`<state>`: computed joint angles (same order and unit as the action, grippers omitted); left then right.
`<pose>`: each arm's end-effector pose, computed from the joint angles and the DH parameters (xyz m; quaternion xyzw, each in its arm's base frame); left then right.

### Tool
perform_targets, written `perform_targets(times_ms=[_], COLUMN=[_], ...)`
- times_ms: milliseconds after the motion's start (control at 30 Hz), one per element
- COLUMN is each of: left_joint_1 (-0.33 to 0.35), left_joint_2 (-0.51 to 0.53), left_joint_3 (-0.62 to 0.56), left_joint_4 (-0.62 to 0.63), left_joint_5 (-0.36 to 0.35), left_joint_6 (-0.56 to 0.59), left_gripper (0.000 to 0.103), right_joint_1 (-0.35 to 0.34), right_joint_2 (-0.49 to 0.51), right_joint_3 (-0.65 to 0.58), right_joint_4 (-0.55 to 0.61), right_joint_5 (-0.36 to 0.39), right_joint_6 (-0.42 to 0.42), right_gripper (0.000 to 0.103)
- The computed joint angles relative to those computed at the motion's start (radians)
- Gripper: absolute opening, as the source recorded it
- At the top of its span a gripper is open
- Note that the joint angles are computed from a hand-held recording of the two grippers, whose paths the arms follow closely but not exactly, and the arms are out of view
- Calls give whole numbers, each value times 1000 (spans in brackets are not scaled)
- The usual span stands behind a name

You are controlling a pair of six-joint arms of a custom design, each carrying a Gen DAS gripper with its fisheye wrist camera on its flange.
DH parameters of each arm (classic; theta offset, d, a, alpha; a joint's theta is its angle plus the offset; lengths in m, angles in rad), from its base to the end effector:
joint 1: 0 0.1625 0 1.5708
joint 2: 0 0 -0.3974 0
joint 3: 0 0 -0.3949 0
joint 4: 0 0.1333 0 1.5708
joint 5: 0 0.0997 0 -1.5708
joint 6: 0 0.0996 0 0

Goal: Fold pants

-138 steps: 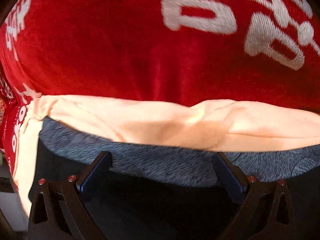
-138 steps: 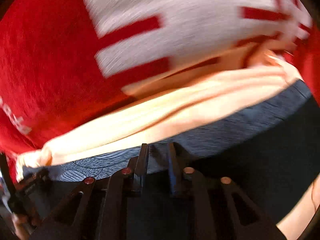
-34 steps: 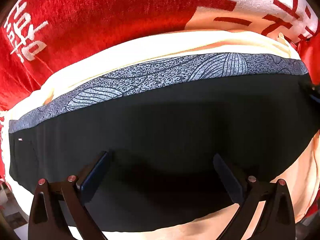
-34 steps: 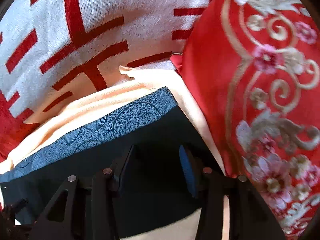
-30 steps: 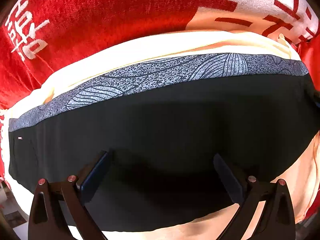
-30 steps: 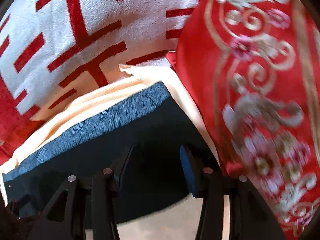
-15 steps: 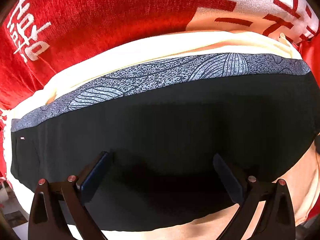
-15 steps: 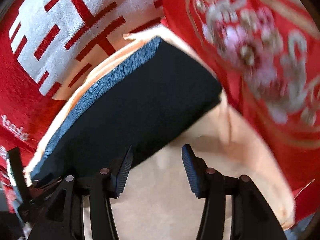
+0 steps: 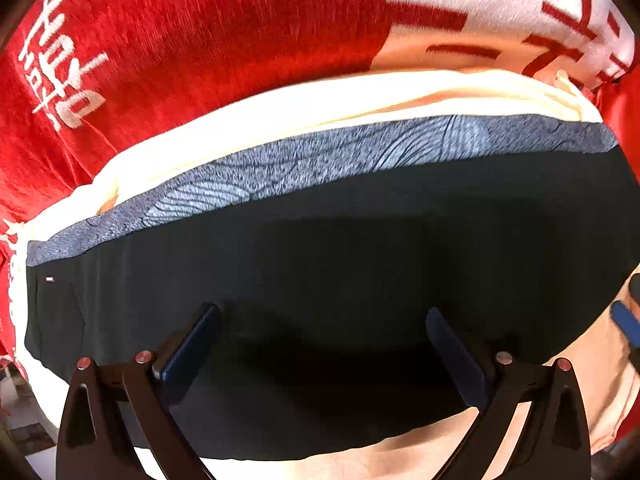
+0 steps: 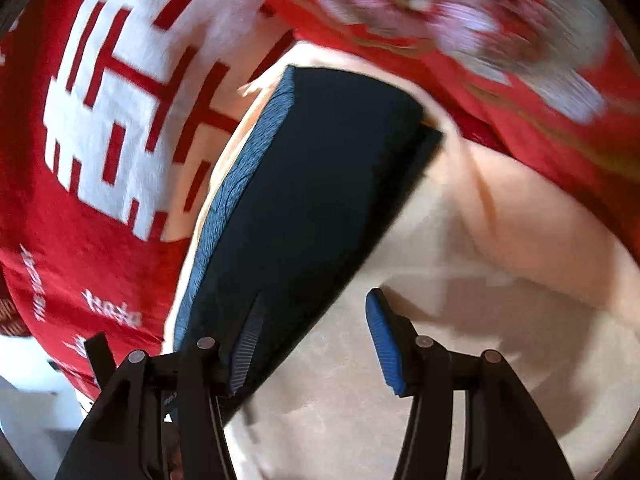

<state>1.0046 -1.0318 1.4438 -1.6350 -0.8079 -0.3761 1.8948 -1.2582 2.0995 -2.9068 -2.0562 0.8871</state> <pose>-0.1701 -0.6444 0.2438 0.1509 0.9039 -0.0233 0.3996 0.2463 -0.4605 0.2160 -0.3180 -0.8877 0.3280 0.0563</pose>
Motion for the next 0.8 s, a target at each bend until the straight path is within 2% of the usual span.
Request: perform_targets(times_ms=[67,233,400,467,500,567,600,633,700,800], left_joint_1=[-8,-24,-31,-29,-29,-33,-34,-34,-33,-40], left_joint_2=[-9,13,47,48,49,47,40,36,26,3], left_joint_3=[12,9,19,21,16,4,4,-3,-19,8], left_joint_4=[-44,-106,-113,-122,-116,-96,-100,-97,-94,-154], left_joint_5=[-19,-78,-70,-76,-79,-70,-76,-94,-146,-186], left_joint_6=[15,48,56,51,49,45,55,64,84,140], left_gripper=[103,103,103,103,103,101,87,73,63,63], right_joint_1=[-5,-36,-56,-49,-44,-32,-25,-19,7,56], right_joint_2=[-12,29,104,118,118,108,98,90,85,97], right_joint_3=[41,43,14,-14,-34,-63,-76,-84,-116,-170], right_joint_4=[-76,-226,-378,-354,-304,-212,-158,-133,-77,-14], right_joint_5=[4,24,0,-21,-36,-66,-82,-81,-101,-140], right_joint_6=[-10,-80,-128,-114,-90,-52,-46,-55,-106,-187], right_gripper=[57,57,57,59,56,28,17,15,15,14])
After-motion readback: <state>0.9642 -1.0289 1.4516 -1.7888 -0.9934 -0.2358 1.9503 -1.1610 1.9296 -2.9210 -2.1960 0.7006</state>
